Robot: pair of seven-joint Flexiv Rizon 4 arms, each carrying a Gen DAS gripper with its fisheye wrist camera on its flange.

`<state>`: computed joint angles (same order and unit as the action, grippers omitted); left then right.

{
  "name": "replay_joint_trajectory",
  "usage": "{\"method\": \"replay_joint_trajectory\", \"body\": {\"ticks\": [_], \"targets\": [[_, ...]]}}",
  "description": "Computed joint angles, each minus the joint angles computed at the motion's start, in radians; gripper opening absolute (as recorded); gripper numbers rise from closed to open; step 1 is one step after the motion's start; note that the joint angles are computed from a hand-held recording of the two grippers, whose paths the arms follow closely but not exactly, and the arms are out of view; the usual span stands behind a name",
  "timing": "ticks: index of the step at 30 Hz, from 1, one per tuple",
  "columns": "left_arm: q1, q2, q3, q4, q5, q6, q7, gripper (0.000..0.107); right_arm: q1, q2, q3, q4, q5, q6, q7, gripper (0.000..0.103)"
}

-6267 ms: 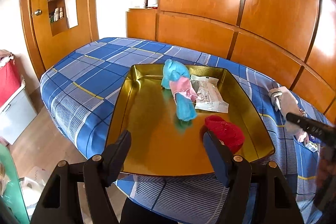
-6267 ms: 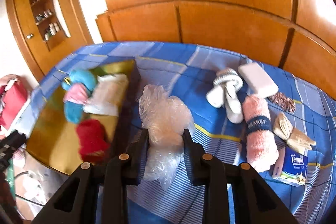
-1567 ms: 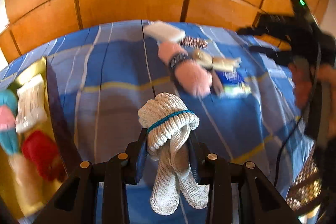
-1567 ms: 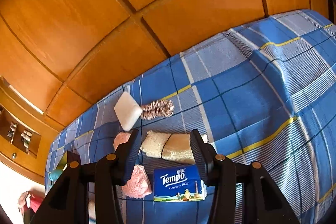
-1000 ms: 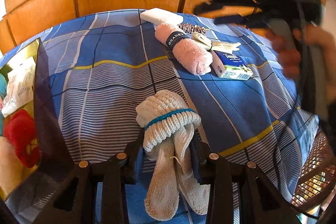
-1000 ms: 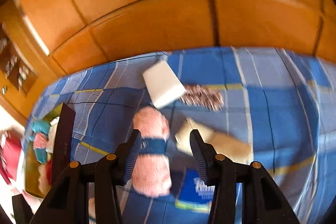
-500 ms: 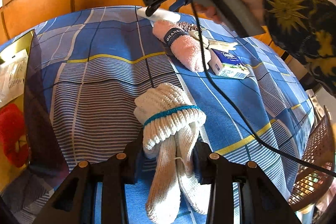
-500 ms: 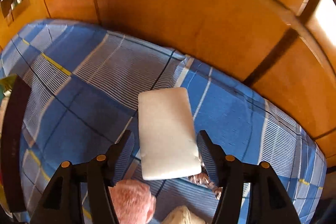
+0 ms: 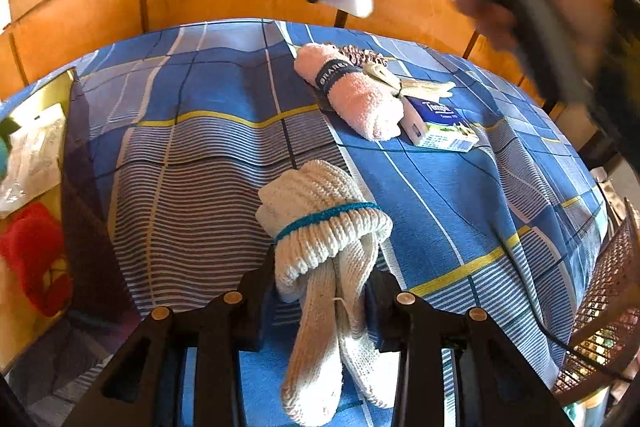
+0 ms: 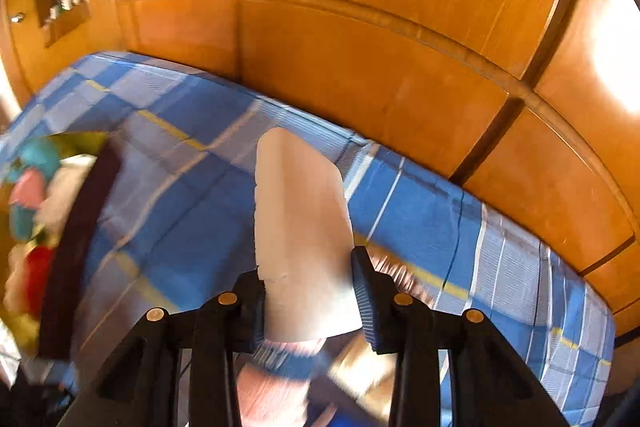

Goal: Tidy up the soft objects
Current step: 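Grasp the white foam block with the right tool while the left tool holds the gloves, then drop the knit gloves into the gold tray with the left tool while the right tool holds the block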

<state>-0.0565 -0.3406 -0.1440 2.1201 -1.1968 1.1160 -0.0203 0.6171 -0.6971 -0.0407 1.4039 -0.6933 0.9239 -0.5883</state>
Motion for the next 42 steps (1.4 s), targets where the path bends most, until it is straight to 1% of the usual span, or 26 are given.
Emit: {"method": "replay_joint_trajectory", "body": {"ticks": [1, 2, 3, 6, 8, 12, 14, 17, 19, 21, 22, 26, 29, 31, 33, 35, 36, 38, 40, 42], "targets": [[0.002, 0.008, 0.0, 0.004, -0.007, -0.004, 0.004, 0.036, 0.009, 0.031, 0.003, 0.053, -0.008, 0.025, 0.022, 0.036], [0.002, 0.02, -0.002, 0.012, -0.029, 0.0, 0.025, 0.035, 0.006, 0.045, 0.015, 0.079, -0.003, 0.048, 0.031, 0.036], [0.0, 0.035, -0.004, 0.02, -0.058, 0.006, 0.052, 0.035, -0.003, 0.063, 0.036, 0.122, 0.013, 0.095, 0.04, 0.036], [-0.01, 0.066, 0.013, 0.032, -0.094, -0.005, 0.083, 0.035, -0.008, 0.092, 0.066, 0.221, 0.041, 0.195, 0.063, 0.036], [-0.012, 0.089, 0.03, 0.041, -0.11, -0.022, 0.096, 0.035, -0.019, 0.087, 0.096, 0.258, 0.085, 0.253, 0.055, 0.036], [-0.007, 0.141, 0.066, 0.059, -0.144, -0.06, 0.115, 0.036, 0.01, 0.064, 0.073, 0.295, 0.115, 0.309, 0.09, 0.036], [0.001, 0.156, 0.086, 0.057, -0.147, -0.069, 0.097, 0.036, 0.025, 0.05, 0.05, 0.298, 0.115, 0.332, 0.115, 0.035], [0.03, 0.167, 0.115, 0.039, -0.148, -0.093, 0.037, 0.036, 0.046, 0.05, 0.023, 0.293, 0.089, 0.318, 0.112, 0.034], [0.054, 0.164, 0.13, 0.017, -0.169, -0.086, 0.005, 0.036, 0.044, 0.047, 0.023, 0.296, 0.088, 0.328, 0.114, 0.034], [0.079, 0.147, 0.144, -0.01, -0.164, -0.068, -0.047, 0.036, 0.046, 0.055, 0.017, 0.308, 0.082, 0.335, 0.118, 0.034], [0.099, 0.126, 0.154, -0.037, -0.143, -0.051, -0.094, 0.036, 0.049, 0.057, 0.014, 0.309, 0.077, 0.332, 0.118, 0.034], [0.173, 0.034, 0.156, -0.138, -0.071, 0.035, -0.218, 0.036, 0.059, 0.054, 0.01, 0.298, 0.058, 0.296, 0.118, 0.034], [0.227, -0.056, 0.155, -0.24, 0.027, 0.077, -0.325, 0.036, 0.057, 0.05, 0.017, 0.29, 0.053, 0.278, 0.119, 0.034], [0.244, -0.131, 0.17, -0.325, 0.132, 0.103, -0.419, 0.036, 0.055, 0.049, 0.02, 0.288, 0.05, 0.275, 0.119, 0.034], [0.25, -0.195, 0.19, -0.402, 0.24, 0.094, -0.505, 0.036, 0.053, 0.049, 0.022, 0.287, 0.049, 0.273, 0.119, 0.034], [0.255, -0.245, 0.195, -0.461, 0.305, 0.094, -0.577, 0.036, 0.049, 0.049, 0.026, 0.286, 0.051, 0.273, 0.119, 0.034], [0.262, -0.277, 0.201, -0.507, 0.352, 0.053, -0.608, 0.036, 0.048, 0.048, 0.027, 0.286, 0.052, 0.274, 0.119, 0.034], [0.254, -0.322, 0.217, -0.56, 0.427, 0.063, -0.674, 0.036, 0.046, 0.047, 0.029, 0.286, 0.055, 0.276, 0.12, 0.034], [0.256, -0.371, 0.224, -0.631, 0.494, 0.021, -0.727, 0.036, 0.047, 0.046, 0.028, 0.285, 0.054, 0.275, 0.121, 0.034], [0.25, -0.407, 0.233, -0.677, 0.547, 0.027, -0.782, 0.037, 0.048, 0.046, 0.027, 0.284, 0.053, 0.274, 0.121, 0.035]]}}
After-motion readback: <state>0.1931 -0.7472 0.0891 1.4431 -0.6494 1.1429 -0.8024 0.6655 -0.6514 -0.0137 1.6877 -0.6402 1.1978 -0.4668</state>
